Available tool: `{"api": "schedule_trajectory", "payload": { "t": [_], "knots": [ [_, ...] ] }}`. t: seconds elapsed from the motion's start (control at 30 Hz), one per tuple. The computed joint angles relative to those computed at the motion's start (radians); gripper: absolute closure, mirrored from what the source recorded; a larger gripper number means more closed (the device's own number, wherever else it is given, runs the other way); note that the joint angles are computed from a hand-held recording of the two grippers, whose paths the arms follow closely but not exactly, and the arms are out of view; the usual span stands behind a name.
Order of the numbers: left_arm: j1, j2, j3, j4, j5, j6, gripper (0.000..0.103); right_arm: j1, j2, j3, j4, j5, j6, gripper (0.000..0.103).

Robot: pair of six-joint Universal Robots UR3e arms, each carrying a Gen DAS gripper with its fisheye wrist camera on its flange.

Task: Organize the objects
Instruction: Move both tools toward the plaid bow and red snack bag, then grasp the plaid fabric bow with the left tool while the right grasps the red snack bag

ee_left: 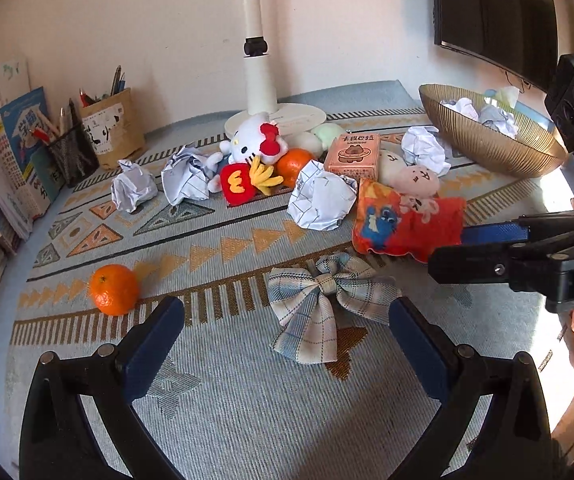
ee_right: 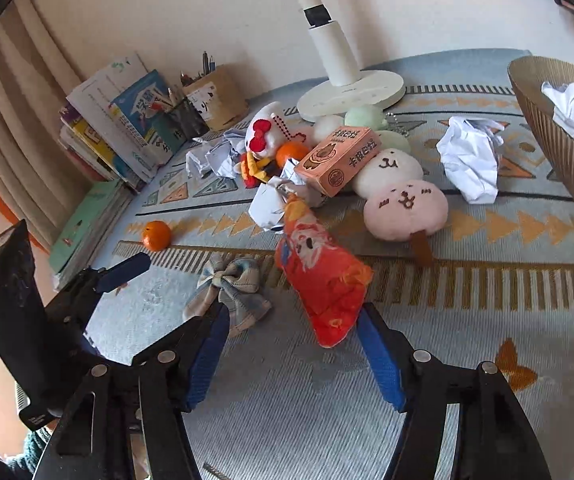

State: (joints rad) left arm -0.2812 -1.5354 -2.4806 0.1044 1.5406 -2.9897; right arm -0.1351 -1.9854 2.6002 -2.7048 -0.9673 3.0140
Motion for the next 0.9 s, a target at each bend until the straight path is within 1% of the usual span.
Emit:
{"api": "schedule_trajectory", "payload": {
  "t": [0.03, 0.1, 0.17, 0.23, 0.3, 0.37, 0.4, 0.43, 0.47, 0.5, 0.53, 0.57, 0.6, 0.63, 0.67, 0.73, 0.8, 0.83, 0.9],
  "knots": [
    [0.002, 0.003, 0.001, -0.009, -0.005, 0.007, 0.001, 0.01, -0.022, 0.003, -0.003, -0.046, 0.022, 0.038],
    [0.009, 0.009, 0.004, -0.023, -0.018, 0.015, 0.001, 0.086, -0.002, -0.022, -0.077, -0.187, 0.067, 0.038],
    [0.009, 0.007, 0.015, -0.04, -0.03, 0.025, 0.001, 0.16, 0.055, -0.079, -0.116, -0.28, 0.069, 0.038],
    [-0.003, -0.01, 0.043, -0.062, -0.035, 0.024, 0.001, 0.233, 0.16, -0.16, -0.14, -0.363, 0.078, 0.038],
    [-0.016, -0.031, 0.074, -0.087, -0.038, 0.016, 0.001, 0.257, 0.252, -0.219, -0.132, -0.373, 0.047, 0.038],
    [-0.033, -0.06, 0.113, -0.119, -0.025, 0.004, 0.005, 0.254, 0.32, -0.246, -0.139, -0.36, 0.023, 0.038],
    [-0.036, -0.075, 0.132, -0.142, -0.026, 0.002, 0.009, 0.259, 0.346, -0.25, -0.157, -0.373, 0.019, 0.038],
    [-0.034, -0.086, 0.149, -0.165, -0.033, 0.004, 0.017, 0.268, 0.37, -0.259, -0.171, -0.386, 0.017, 0.038],
    [-0.031, -0.095, 0.166, -0.189, -0.043, 0.008, 0.02, 0.275, 0.388, -0.263, -0.193, -0.395, 0.011, 0.038],
    [-0.028, -0.103, 0.179, -0.206, -0.05, 0.008, 0.026, 0.288, 0.405, -0.269, -0.217, -0.406, 0.01, 0.038],
    [-0.025, -0.109, 0.188, -0.213, -0.057, 0.005, 0.031, 0.301, 0.418, -0.274, -0.233, -0.413, 0.011, 0.041],
    [-0.017, -0.111, 0.191, -0.211, -0.068, -0.003, 0.034, 0.303, 0.424, -0.273, -0.247, -0.41, 0.016, 0.048],
    [-0.007, -0.112, 0.192, -0.217, -0.089, 0.0, 0.043, 0.304, 0.427, -0.271, -0.257, -0.41, 0.02, 0.052],
    [0.005, -0.105, 0.183, -0.215, -0.114, 0.005, 0.054, 0.3, 0.423, -0.267, -0.26, -0.405, 0.017, 0.06],
    [0.013, -0.097, 0.175, -0.209, -0.13, 0.006, 0.06, 0.299, 0.413, -0.253, -0.271, -0.404, 0.021, 0.064],
    [0.028, -0.085, 0.157, -0.192, -0.147, -0.001, 0.079, 0.291, 0.381, -0.227, -0.271, -0.401, 0.033, 0.069],
    [0.055, -0.063, 0.136, -0.188, -0.168, -0.018, 0.086, 0.277, 0.315, -0.196, -0.233, -0.402, 0.055, 0.071],
    [0.083, -0.039, 0.116, -0.192, -0.201, -0.019, 0.089, 0.26, 0.265, -0.168, -0.213, -0.396, 0.057, 0.072],
    [0.139, 0.033, 0.066, -0.221, -0.264, -0.007, 0.089, 0.241, 0.177, -0.117, -0.192, -0.411, 0.067, 0.073]
  ]
}}
